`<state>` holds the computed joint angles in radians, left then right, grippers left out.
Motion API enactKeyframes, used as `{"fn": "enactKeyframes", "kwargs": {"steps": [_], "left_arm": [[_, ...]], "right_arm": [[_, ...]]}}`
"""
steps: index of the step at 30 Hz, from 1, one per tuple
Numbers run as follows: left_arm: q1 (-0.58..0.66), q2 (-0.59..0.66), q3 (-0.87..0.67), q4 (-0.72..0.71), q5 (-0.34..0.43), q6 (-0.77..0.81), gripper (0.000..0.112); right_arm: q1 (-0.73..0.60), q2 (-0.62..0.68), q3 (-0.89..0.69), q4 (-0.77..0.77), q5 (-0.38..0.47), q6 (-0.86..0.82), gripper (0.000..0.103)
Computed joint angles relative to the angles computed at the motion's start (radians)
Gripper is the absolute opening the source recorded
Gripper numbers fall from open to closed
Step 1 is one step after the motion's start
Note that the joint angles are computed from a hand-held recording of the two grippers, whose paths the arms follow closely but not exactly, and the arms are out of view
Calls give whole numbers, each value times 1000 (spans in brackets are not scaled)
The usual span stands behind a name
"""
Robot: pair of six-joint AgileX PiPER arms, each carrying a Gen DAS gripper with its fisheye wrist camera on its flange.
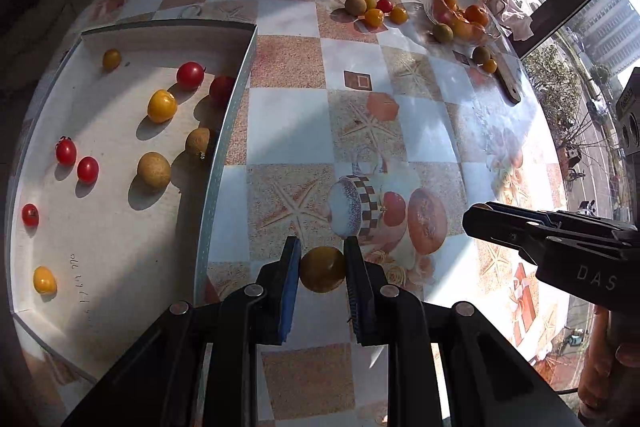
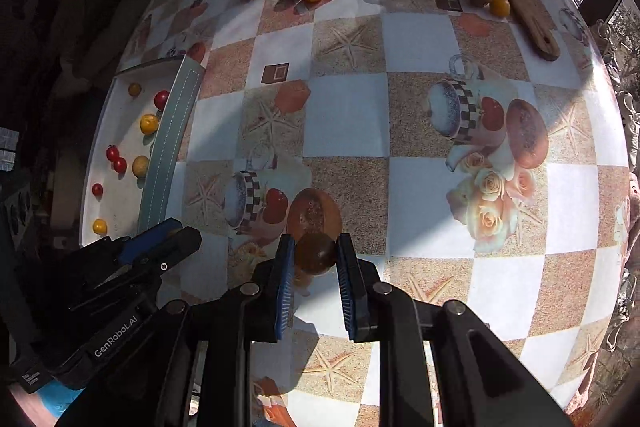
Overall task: Organize fruits
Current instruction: 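Carry the yellow tomato and dark brown tomato into the white tray and open both grippers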
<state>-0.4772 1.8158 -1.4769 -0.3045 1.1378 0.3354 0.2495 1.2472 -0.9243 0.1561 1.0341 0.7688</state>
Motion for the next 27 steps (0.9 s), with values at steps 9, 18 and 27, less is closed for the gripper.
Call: {"fn": "enactKeyframes", "kwargs": {"steps": [9, 18, 27], "left_arm": [[167, -6, -52, 36, 4, 3, 24], [289, 80, -102, 117, -46, -36, 24], [309, 178, -174, 155, -71, -77, 24]], "right_arm": [[86, 242, -253, 28, -30, -75, 23], [130, 529, -601, 68, 9, -184, 23], [140, 818, -989, 63, 128, -227, 23]]}}
